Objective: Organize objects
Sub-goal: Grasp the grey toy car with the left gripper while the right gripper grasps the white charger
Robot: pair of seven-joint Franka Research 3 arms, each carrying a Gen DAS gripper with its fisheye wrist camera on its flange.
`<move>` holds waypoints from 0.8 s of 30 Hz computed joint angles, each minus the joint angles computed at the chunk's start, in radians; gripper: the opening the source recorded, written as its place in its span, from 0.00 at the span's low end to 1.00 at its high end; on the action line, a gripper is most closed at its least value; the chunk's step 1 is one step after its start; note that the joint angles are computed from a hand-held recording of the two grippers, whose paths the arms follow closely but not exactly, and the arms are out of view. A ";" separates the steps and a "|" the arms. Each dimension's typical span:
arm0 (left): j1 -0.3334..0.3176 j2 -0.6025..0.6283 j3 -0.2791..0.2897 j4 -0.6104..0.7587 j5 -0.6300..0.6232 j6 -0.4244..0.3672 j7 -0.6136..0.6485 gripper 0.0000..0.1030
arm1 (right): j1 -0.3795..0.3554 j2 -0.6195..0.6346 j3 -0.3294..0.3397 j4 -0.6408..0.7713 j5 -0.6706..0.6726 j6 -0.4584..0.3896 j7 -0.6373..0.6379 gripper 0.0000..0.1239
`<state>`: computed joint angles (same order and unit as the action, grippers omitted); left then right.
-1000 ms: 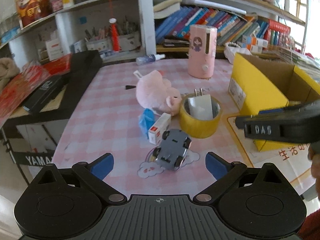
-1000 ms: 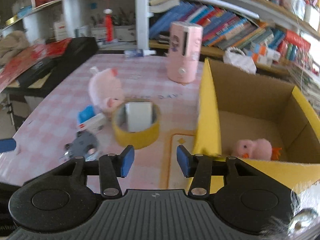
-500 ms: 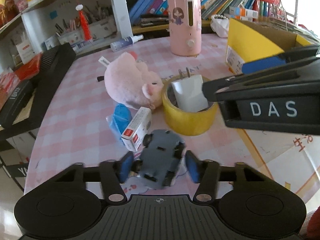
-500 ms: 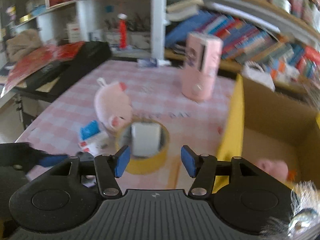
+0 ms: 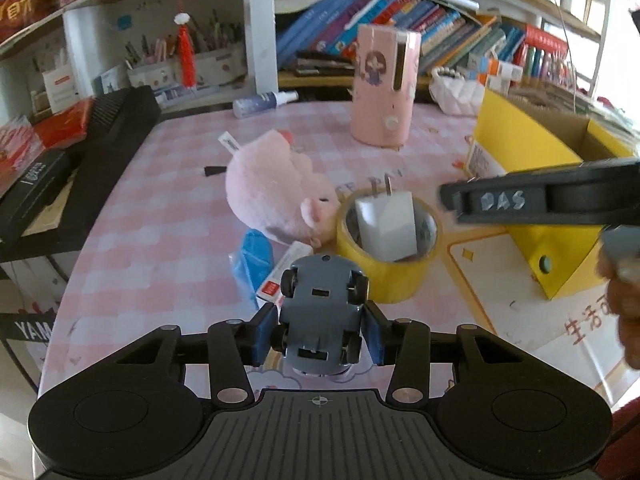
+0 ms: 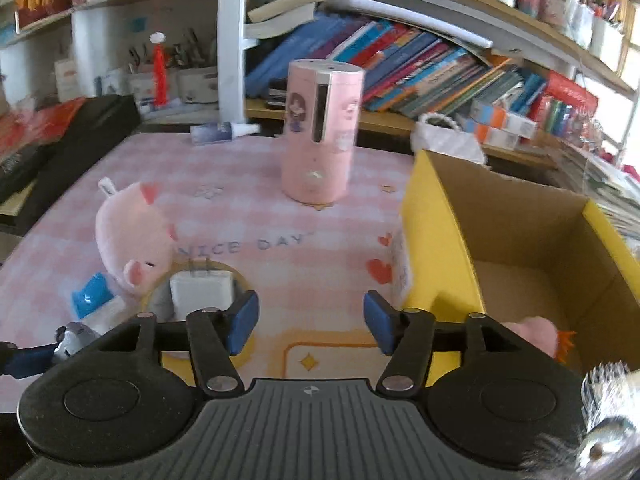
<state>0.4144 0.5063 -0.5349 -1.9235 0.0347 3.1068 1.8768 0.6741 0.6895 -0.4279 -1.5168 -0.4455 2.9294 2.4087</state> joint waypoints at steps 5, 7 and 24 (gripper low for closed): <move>0.019 -0.021 -0.001 -0.013 -0.012 0.020 -0.026 0.41 | -0.155 0.023 0.222 0.060 0.118 0.017 -0.250 0.52; 0.031 -0.024 -0.008 -0.015 -0.013 0.024 -0.036 0.41 | -0.199 0.059 0.291 0.122 0.169 -0.023 -0.347 0.52; 0.058 -0.002 -0.044 0.010 -0.031 0.031 -0.041 0.39 | -0.201 0.121 0.289 0.179 0.387 0.094 -0.603 0.33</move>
